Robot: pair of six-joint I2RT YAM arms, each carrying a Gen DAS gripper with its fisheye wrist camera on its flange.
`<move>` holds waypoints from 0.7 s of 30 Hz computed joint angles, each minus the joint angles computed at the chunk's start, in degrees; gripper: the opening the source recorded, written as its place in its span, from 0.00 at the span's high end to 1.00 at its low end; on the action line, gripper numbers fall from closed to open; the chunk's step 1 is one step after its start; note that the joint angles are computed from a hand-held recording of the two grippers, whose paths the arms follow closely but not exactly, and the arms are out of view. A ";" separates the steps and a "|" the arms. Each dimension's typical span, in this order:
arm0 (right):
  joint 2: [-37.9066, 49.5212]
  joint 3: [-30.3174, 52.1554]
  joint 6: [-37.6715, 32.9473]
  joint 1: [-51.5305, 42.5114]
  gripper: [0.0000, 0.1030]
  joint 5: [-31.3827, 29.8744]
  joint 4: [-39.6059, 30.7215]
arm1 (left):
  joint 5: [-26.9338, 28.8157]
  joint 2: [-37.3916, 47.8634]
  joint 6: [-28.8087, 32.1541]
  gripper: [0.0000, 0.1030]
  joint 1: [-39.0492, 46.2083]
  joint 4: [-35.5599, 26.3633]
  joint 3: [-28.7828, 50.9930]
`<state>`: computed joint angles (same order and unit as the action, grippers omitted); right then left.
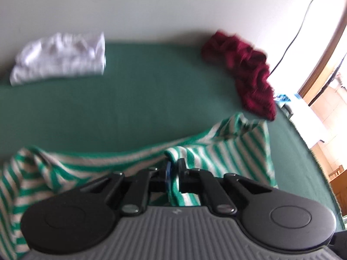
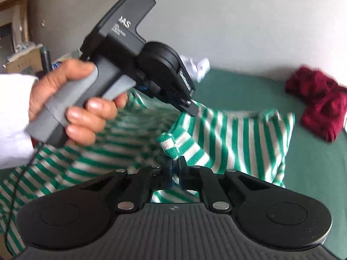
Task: Fold clothes
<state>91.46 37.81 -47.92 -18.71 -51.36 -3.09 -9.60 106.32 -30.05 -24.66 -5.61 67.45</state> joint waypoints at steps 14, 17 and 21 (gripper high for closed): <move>-1.07 1.79 -6.27 -4.83 0.74 -3.07 -13.92 | 0.51 -2.26 -1.68 0.99 2.97 0.03 -7.14; 0.45 6.82 -14.80 -19.25 0.73 -3.57 -25.81 | 2.84 -2.65 -0.68 0.97 2.97 0.77 -7.72; 6.69 16.75 -23.32 -37.02 0.73 0.55 -37.60 | 6.28 -3.95 -0.29 0.65 2.83 1.60 -9.19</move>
<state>98.15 54.57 -71.23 -55.73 -50.82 -40.69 -3.33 102.37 -30.35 -21.83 -4.00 58.26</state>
